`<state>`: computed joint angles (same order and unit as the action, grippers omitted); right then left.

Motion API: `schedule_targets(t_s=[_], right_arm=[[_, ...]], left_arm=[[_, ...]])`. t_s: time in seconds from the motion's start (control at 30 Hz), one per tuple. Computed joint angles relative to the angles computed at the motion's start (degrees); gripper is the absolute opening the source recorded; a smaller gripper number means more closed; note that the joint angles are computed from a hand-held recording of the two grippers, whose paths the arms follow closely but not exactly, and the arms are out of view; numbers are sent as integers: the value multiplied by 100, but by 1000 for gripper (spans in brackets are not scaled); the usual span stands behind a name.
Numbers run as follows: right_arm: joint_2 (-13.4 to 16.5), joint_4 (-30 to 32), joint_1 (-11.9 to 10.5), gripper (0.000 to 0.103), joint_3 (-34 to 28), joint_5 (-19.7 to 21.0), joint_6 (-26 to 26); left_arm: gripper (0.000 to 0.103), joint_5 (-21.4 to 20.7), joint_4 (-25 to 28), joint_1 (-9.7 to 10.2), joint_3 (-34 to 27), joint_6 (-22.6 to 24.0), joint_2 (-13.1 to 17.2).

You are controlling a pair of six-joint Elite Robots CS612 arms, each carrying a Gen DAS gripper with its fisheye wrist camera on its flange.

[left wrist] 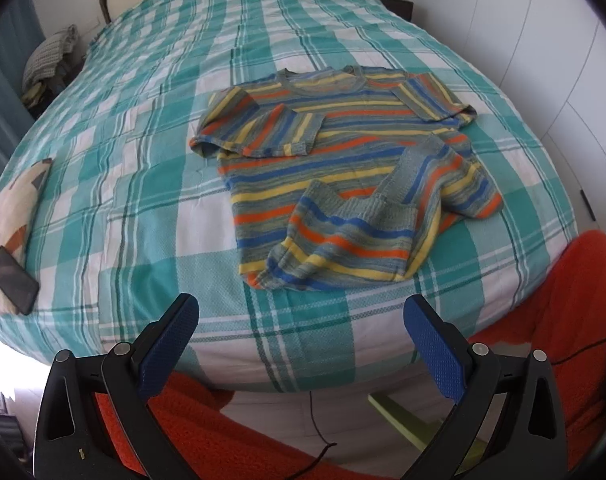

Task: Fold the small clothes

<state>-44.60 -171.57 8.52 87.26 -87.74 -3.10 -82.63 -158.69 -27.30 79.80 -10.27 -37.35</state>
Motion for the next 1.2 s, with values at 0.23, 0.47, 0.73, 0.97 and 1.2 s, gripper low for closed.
schedule_targets(t_s=[0.23,0.47,0.73,0.97,1.2], right_arm=[[1564,2524,-319,78,-2596,1600,257],[2551,4193,-339,20,-4225,2153,455],[1488,3219,-384,4,-2616,2591,-1195],[338,3786,-384,5,-958,2025,-3888],[428,4259,-441,14,-772,770,-3736]], left_arm=[[89,-333,1053,248,-1649,168,1053],[36,-405,1729,176,-2256,913,1415],[3,-1043,-201,259,-762,1520,615],[5,-1486,108,324,688,3602,-365],[8,-1012,835,386,927,3444,-505]])
